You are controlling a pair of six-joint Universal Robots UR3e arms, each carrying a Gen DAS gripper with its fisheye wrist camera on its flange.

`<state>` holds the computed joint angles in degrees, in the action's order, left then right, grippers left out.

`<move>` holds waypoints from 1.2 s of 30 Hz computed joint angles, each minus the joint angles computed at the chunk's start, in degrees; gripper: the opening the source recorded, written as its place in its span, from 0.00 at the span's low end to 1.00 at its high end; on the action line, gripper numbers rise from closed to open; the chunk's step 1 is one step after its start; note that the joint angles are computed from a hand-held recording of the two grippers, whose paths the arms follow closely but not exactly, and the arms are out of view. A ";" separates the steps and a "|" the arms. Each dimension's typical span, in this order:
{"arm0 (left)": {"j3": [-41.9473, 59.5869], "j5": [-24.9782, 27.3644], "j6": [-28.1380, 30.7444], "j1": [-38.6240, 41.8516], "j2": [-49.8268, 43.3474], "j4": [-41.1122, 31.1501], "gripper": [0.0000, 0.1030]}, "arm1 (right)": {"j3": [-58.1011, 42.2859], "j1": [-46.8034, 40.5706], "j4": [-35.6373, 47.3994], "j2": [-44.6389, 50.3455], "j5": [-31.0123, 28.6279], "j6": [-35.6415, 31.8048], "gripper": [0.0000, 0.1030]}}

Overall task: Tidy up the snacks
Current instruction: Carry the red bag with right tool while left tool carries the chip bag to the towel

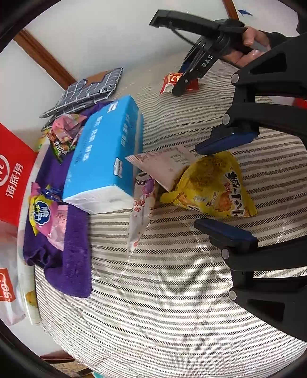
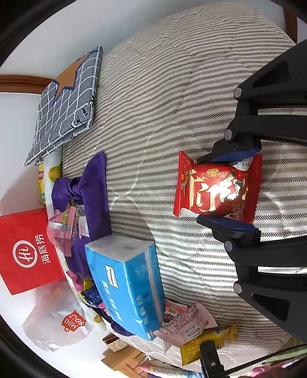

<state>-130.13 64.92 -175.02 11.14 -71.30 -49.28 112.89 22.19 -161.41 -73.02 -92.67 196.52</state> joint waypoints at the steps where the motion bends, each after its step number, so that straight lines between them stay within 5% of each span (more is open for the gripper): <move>1: 0.19 0.50 -0.64 -0.65 -0.78 0.80 0.53 | -0.01 0.26 0.04 -0.05 0.00 -0.15 0.39; 13: 1.19 4.78 -2.89 -4.82 -3.09 3.91 0.44 | -0.02 1.42 1.10 -2.08 0.48 -0.23 0.39; 27: 1.47 -0.91 5.77 9.38 14.71 -13.37 0.44 | -4.05 2.43 3.24 -4.83 -0.88 -1.07 0.39; 36: 8.85 -0.64 0.87 8.17 10.72 -12.55 0.44 | -12.72 2.89 6.49 -3.65 -1.69 -3.41 0.39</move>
<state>-121.28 64.28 -174.15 19.30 -60.58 -61.83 100.17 25.08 -154.92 -76.67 -94.35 193.11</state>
